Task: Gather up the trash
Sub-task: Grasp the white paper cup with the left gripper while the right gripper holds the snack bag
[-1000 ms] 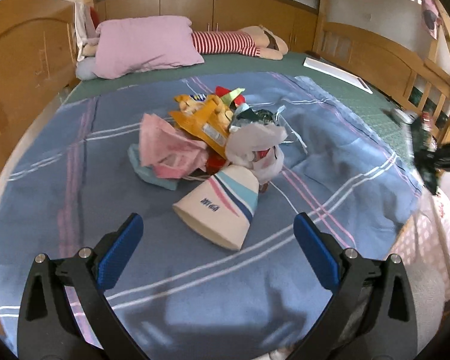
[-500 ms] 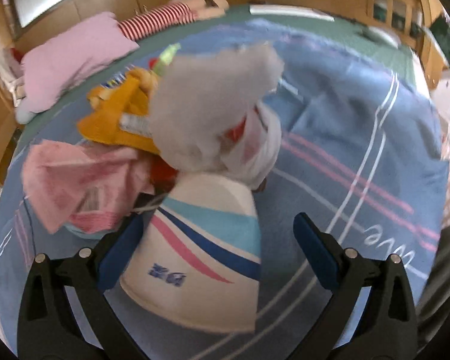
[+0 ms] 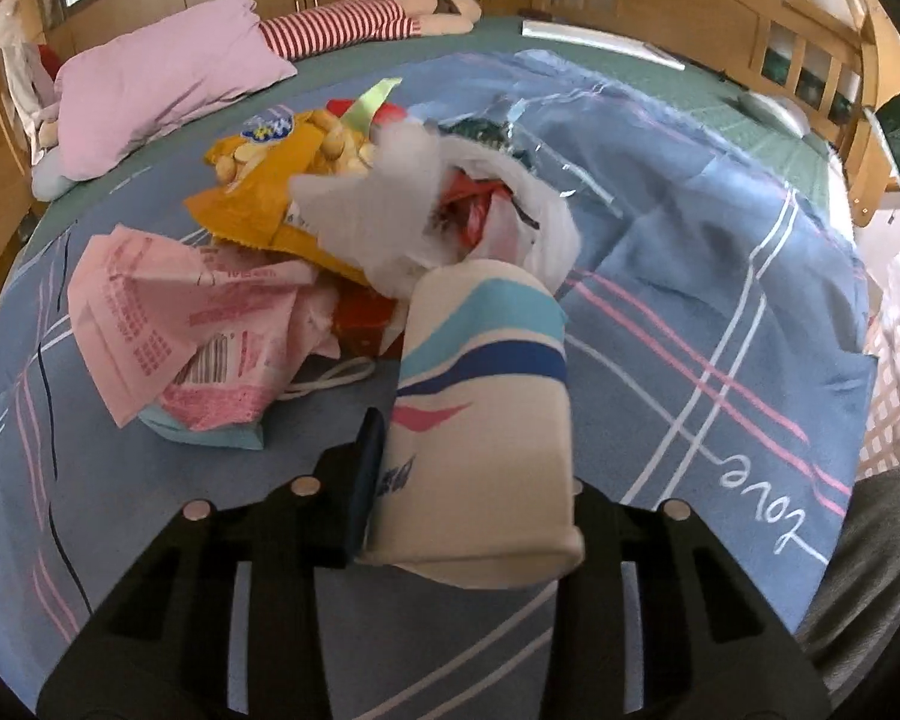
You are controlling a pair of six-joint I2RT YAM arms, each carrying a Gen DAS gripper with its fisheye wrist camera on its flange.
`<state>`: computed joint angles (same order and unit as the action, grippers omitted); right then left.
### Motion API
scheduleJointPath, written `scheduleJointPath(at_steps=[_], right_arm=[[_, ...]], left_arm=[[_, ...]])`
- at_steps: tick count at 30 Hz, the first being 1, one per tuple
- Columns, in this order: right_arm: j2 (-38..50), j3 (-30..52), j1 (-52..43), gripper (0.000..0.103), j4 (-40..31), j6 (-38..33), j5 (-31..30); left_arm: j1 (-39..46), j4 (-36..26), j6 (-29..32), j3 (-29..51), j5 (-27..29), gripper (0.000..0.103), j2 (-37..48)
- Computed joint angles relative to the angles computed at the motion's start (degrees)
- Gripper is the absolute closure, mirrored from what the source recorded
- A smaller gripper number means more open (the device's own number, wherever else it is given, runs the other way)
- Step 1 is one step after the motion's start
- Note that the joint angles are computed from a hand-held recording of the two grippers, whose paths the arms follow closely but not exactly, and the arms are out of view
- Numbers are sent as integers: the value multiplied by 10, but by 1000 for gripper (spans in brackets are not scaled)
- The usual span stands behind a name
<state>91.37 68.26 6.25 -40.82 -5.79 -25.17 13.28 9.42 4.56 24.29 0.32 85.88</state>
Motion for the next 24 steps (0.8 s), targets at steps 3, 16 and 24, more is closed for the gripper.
scheduleJointPath(at_steps=[3,16,24], right_arm=[[-5,-5,-4,87,-1,-4,1],[-124,-68,-36,87,22,-7,-22],[-246,-83,-163,87,-47,-66,-79]], left_arm=[[0,-8,-8,-11,4,67,-41],[-149,-286,-140,50,-121,67,-352],[-453,-364,-258,186,-282,66,-325]])
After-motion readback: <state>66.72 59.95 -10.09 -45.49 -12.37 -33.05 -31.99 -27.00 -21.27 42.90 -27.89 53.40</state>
